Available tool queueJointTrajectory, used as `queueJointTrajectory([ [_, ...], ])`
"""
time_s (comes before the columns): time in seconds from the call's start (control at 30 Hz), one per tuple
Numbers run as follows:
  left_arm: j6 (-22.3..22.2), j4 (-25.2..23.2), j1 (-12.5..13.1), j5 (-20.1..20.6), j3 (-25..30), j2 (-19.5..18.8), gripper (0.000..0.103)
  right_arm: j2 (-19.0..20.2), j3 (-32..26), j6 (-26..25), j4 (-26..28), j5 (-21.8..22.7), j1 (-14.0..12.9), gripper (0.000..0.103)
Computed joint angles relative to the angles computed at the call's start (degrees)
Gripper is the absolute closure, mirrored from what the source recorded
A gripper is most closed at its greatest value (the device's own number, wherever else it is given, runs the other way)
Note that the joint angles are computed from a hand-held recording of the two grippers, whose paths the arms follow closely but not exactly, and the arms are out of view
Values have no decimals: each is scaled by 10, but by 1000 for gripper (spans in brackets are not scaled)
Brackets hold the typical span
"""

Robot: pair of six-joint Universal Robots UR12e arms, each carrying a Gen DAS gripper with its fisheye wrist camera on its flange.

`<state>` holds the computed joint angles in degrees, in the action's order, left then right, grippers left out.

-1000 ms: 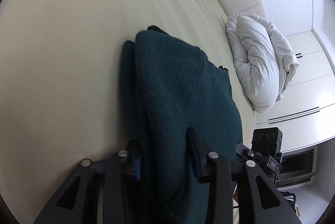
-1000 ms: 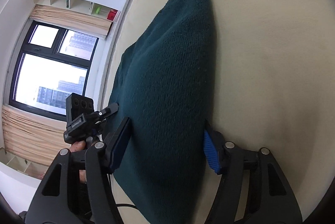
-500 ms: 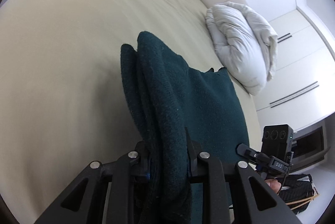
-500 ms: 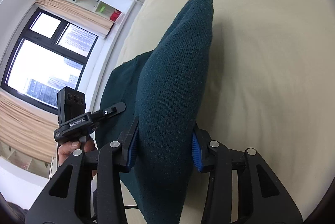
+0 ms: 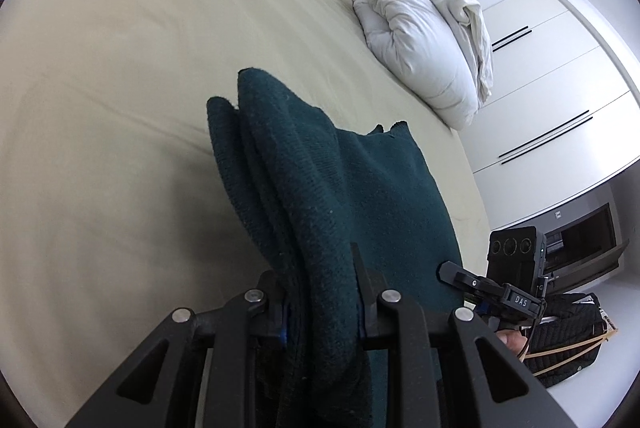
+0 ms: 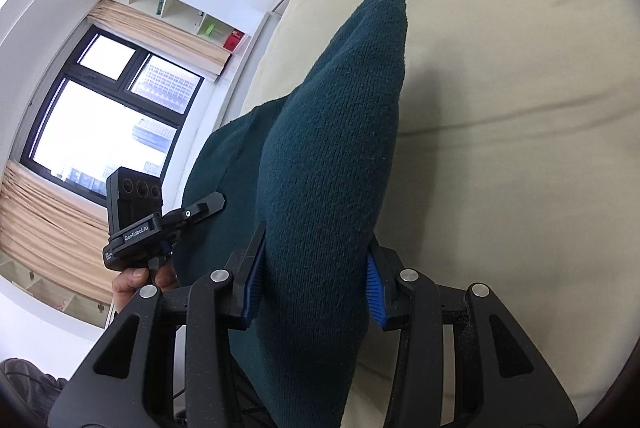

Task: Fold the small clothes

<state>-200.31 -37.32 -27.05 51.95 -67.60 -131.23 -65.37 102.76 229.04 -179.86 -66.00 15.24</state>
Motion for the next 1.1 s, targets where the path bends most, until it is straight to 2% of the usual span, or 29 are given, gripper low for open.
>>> queueJointTrajectory([
  [0.1,-1,-5,-4,-2,-6,-2,79,2,4,10,-5,-4,-1,64],
  [0.27,-18,-11,-2,2,-32,-1,78,27,-7,38,3,3,-5,64],
  [0.4,-48,16,2,-19,-47,-4,77,48,4,93,-63,22,-9,63],
  [0.6,-47,20,6,-29,-52,-5,77,48,2,81,-52,22,-12,63],
  [0.77,-44,17,7,-34,-50,-7,77,67,-30,85,-40,20,-12,63],
  [0.8,-43,14,7,-35,-47,-8,76,68,-32,79,-35,27,-21,63],
  [0.9,-42,12,7,-37,-45,-10,75,64,-27,79,-37,33,-26,62],
  [1.1,-40,20,1,-14,-45,-6,71,63,-16,81,-54,31,-30,61],
])
